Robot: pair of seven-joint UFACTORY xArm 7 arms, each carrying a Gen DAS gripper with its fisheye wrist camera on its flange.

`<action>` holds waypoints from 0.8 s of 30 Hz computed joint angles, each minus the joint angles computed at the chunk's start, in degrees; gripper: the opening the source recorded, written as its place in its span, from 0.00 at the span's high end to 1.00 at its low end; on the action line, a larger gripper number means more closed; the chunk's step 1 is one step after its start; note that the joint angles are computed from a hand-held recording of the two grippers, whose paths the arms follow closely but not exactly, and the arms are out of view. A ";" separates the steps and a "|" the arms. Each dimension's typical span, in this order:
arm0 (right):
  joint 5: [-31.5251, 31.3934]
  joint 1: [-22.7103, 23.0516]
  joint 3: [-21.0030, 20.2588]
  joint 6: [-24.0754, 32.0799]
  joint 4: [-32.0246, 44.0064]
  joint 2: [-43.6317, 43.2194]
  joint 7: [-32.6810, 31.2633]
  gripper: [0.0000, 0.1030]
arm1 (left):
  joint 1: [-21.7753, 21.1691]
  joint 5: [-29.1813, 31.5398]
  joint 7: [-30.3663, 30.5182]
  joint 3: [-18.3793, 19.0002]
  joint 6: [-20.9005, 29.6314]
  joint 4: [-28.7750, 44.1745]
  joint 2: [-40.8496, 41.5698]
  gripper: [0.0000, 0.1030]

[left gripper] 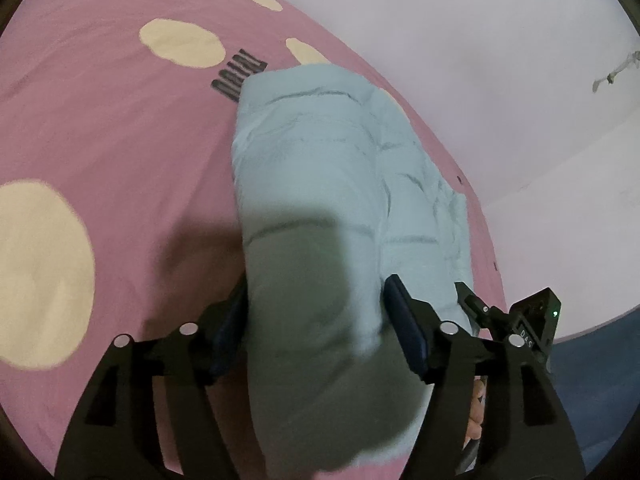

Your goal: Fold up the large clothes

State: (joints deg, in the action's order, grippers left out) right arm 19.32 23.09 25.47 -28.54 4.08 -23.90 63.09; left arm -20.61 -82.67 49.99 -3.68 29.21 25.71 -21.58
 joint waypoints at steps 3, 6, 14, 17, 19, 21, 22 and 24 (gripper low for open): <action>0.06 2.66 -0.46 -3.69 -2.07 0.17 3.72 0.39 | -0.05 1.10 -1.16 0.35 1.43 -2.64 -2.83 0.28; -0.42 4.17 -0.81 -5.71 -3.02 0.93 5.29 0.39 | -0.74 0.47 -1.12 0.15 0.96 -3.80 -3.86 0.28; 2.48 5.61 0.79 -3.98 -2.85 -1.14 3.09 0.66 | -1.90 -0.57 -2.29 -0.57 0.49 -4.41 -5.57 0.50; 1.60 5.48 0.85 -2.83 -3.19 -2.50 3.63 0.66 | -2.22 0.01 -2.51 -0.55 0.19 -4.94 -6.11 0.50; -0.02 5.54 0.00 -5.11 -3.59 -0.19 4.89 0.66 | -2.66 -1.41 -0.79 -0.83 -1.26 -4.27 -4.19 0.50; -1.83 6.04 -1.77 -8.16 -3.82 2.42 6.15 0.66 | -2.69 -1.89 -0.35 -1.15 -1.97 -4.39 -4.07 0.49; -2.49 6.34 -2.59 -8.86 -4.02 2.86 6.41 0.66 | -2.74 -1.88 -0.26 -1.46 -2.52 -4.39 -4.06 0.49; -3.53 6.71 -3.81 -9.58 -4.39 3.38 6.51 0.66 | -2.93 -1.65 -0.16 -1.85 -3.34 -4.25 -3.97 0.48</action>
State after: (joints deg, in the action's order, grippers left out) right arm 15.79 29.81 21.65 -38.12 -0.31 -20.53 69.61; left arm -23.54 -84.32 49.82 -5.53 25.87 21.46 -25.54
